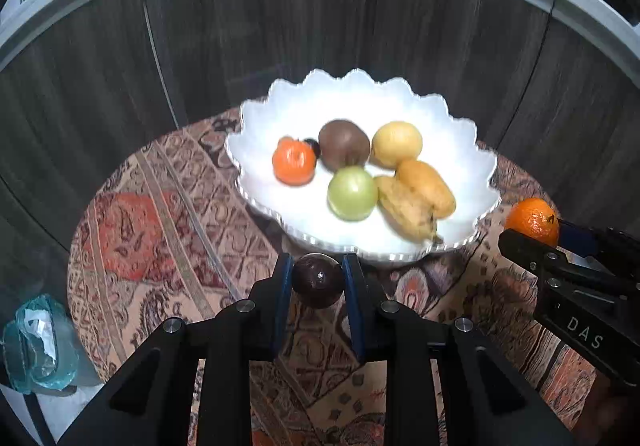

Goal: Organize fruits
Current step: 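Carry the plum in the left tool while the right tool carries the mandarin over the bowl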

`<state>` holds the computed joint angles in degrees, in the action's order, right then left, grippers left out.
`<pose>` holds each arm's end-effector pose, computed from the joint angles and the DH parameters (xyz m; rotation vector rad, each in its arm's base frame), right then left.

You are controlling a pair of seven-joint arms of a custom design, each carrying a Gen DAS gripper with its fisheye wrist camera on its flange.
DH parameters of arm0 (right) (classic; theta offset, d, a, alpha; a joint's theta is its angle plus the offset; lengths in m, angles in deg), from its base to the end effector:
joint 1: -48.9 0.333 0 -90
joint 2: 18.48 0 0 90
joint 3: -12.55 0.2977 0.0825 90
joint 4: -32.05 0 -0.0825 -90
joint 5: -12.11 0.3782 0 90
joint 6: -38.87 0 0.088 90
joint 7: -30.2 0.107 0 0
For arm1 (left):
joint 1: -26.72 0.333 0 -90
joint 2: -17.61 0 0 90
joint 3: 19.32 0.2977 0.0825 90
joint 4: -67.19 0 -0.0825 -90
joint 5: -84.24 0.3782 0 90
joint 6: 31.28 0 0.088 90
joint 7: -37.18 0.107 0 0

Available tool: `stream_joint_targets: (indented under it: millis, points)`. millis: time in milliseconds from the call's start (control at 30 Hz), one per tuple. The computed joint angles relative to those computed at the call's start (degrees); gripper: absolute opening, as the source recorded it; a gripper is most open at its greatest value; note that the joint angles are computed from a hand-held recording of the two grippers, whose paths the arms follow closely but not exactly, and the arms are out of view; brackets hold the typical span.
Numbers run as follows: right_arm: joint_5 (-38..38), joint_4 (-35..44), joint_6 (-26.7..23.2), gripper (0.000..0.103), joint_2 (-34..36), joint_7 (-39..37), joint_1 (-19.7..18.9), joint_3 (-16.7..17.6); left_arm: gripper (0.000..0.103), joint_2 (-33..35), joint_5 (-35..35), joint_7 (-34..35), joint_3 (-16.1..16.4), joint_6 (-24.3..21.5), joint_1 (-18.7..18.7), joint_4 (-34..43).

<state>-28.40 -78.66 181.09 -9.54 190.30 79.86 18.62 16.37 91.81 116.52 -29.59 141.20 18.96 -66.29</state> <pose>0.4941 0.3729 0.4336 -1.7604 1.9446 -0.6182 0.5174 -0.1789 0.4137 -1.6026 2.0732 -0.7774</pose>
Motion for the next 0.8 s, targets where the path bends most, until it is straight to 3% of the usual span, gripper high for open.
stream_joint_targets:
  millis: [267, 467, 800]
  points:
    - [-1.2, 4.3, -0.4, 0.047, 2.2, -1.1, -0.2, -1.0, 0.026, 2.1, 0.4, 1.5, 0.4, -0.1, 0.2, 4.5]
    - [-0.3, 7.7, -0.5, 0.047, 4.9, -2.7, -0.4, -2.2, 0.026, 5.9, 4.4, -0.5, 1.2, -0.5, -0.2, 9.7]
    - [2.8, 15.2, -1.6, 0.047, 11.0, -6.5, -0.4, -4.6, 0.026, 13.1, 4.6, 0.8, 2.3, -3.5, -1.0, 18.3]
